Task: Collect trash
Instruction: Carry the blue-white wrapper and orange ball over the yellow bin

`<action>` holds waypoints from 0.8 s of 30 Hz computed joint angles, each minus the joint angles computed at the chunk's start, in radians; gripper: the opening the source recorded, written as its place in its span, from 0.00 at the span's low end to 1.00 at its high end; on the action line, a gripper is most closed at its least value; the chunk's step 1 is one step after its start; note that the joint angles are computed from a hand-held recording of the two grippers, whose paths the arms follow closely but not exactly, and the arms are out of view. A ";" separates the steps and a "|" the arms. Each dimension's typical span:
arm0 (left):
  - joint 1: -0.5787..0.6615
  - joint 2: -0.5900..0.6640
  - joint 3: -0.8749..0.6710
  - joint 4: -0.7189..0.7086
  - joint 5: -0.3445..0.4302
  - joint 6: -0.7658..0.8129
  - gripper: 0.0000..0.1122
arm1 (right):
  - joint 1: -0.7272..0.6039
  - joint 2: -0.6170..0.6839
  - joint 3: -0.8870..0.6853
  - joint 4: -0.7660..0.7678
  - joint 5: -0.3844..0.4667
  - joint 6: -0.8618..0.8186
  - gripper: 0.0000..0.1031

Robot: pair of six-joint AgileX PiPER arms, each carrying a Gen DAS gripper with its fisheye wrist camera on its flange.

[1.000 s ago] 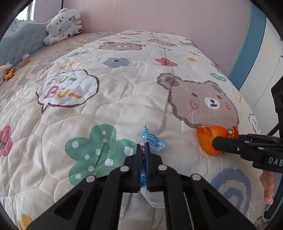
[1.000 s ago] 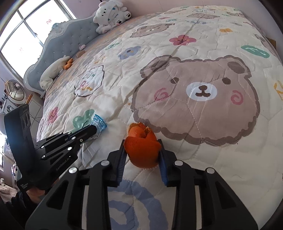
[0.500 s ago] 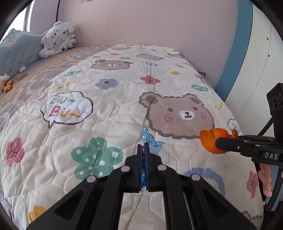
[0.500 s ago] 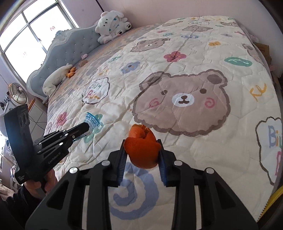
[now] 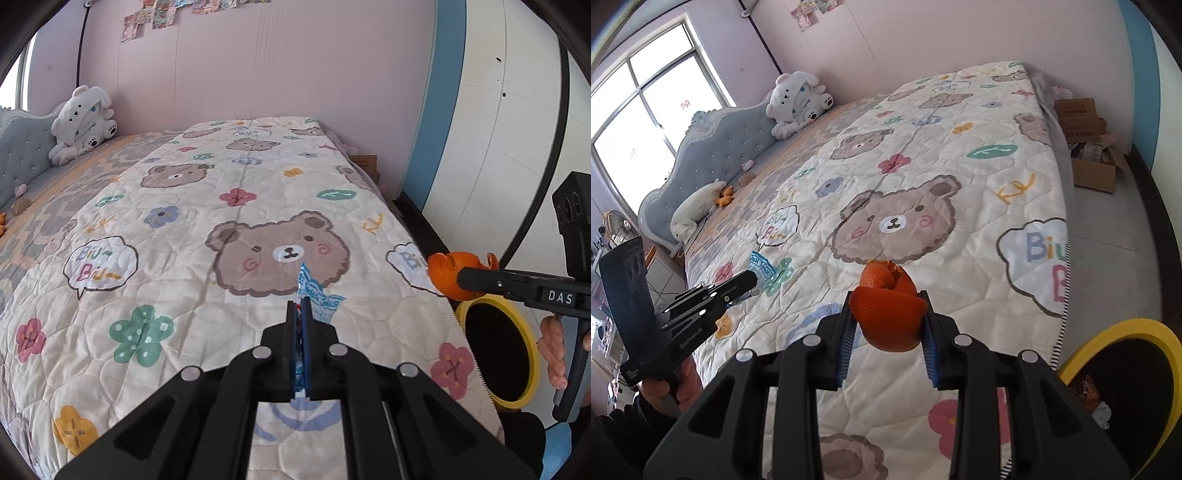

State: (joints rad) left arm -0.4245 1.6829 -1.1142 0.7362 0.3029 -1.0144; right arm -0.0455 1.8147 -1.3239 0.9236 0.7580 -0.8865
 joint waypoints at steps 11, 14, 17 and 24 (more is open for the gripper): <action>-0.214 0.074 -0.186 0.007 0.104 0.004 0.02 | -0.300 -0.166 0.175 0.106 0.067 -0.181 0.30; -0.254 0.122 -0.260 -0.042 0.122 0.059 0.02 | -0.381 -0.178 0.192 0.123 0.091 -0.215 0.30; -0.292 0.178 -0.340 -0.076 0.143 0.104 0.02 | -0.455 -0.177 0.198 0.129 0.104 -0.244 0.30; -0.337 0.366 -0.598 -0.283 0.206 0.323 0.02 | -0.578 -0.158 0.211 0.121 0.081 -0.293 0.30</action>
